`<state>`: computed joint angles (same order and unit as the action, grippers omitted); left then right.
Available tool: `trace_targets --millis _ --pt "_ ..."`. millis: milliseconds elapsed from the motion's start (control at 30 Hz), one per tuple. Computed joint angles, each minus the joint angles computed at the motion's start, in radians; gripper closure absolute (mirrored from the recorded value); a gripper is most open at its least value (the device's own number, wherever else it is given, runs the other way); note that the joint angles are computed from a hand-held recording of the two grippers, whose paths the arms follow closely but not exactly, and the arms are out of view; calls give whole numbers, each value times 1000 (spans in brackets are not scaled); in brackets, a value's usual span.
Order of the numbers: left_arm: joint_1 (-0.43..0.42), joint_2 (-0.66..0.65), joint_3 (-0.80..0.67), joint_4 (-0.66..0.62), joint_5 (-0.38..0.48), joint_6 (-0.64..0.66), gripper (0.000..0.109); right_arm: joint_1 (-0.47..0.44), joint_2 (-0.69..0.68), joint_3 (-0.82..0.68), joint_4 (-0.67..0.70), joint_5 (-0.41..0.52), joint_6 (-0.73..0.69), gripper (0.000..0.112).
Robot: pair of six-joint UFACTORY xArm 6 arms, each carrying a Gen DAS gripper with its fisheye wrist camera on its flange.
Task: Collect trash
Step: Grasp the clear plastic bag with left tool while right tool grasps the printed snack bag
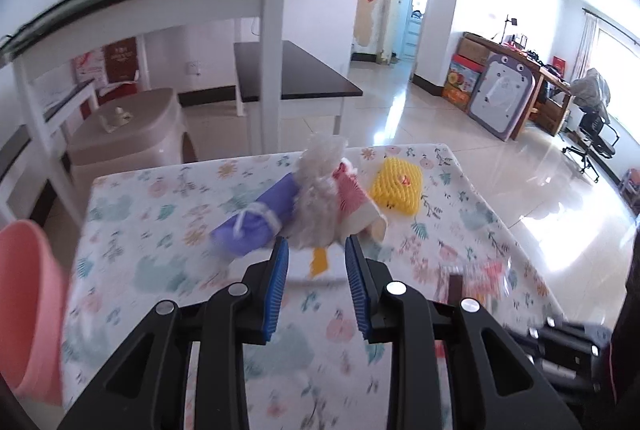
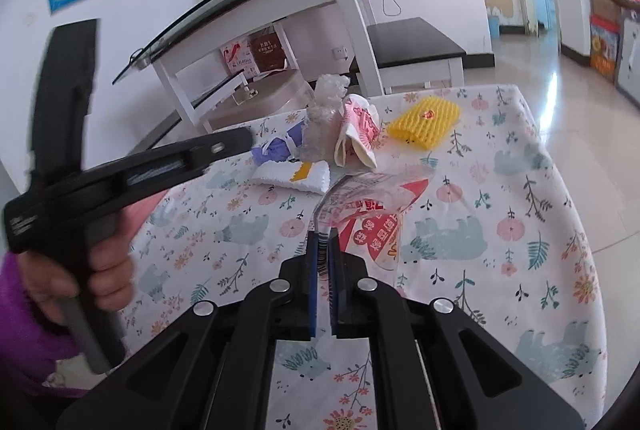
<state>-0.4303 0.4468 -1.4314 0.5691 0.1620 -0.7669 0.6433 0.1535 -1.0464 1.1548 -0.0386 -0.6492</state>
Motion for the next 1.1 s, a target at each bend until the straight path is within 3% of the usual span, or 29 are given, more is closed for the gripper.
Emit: trace_targets --millis 133,433,533,600,667,800,1100 --pt "-9 117 -139 -213 57 186 80 -6 2 -25 171 24 -127 107" --pt "-18 307 -405 -311 223 323 80 -11 1 -33 232 58 -180 107" --pt "-19 329 -429 -327 233 338 80 -14 1 -32 221 67 -169 107" --pt "-18 323 -414 -308 213 316 82 -15 0 -30 209 72 -155 107" --pt "-16 311 -391 -320 186 313 97 -17 2 -31 203 74 -146 107" --pt "-10 252 -301 -264 127 232 105 -19 3 -31 197 76 -140 107" --pt "7 55 -49 -74 4 27 106 -19 5 -28 174 67 -114 107"
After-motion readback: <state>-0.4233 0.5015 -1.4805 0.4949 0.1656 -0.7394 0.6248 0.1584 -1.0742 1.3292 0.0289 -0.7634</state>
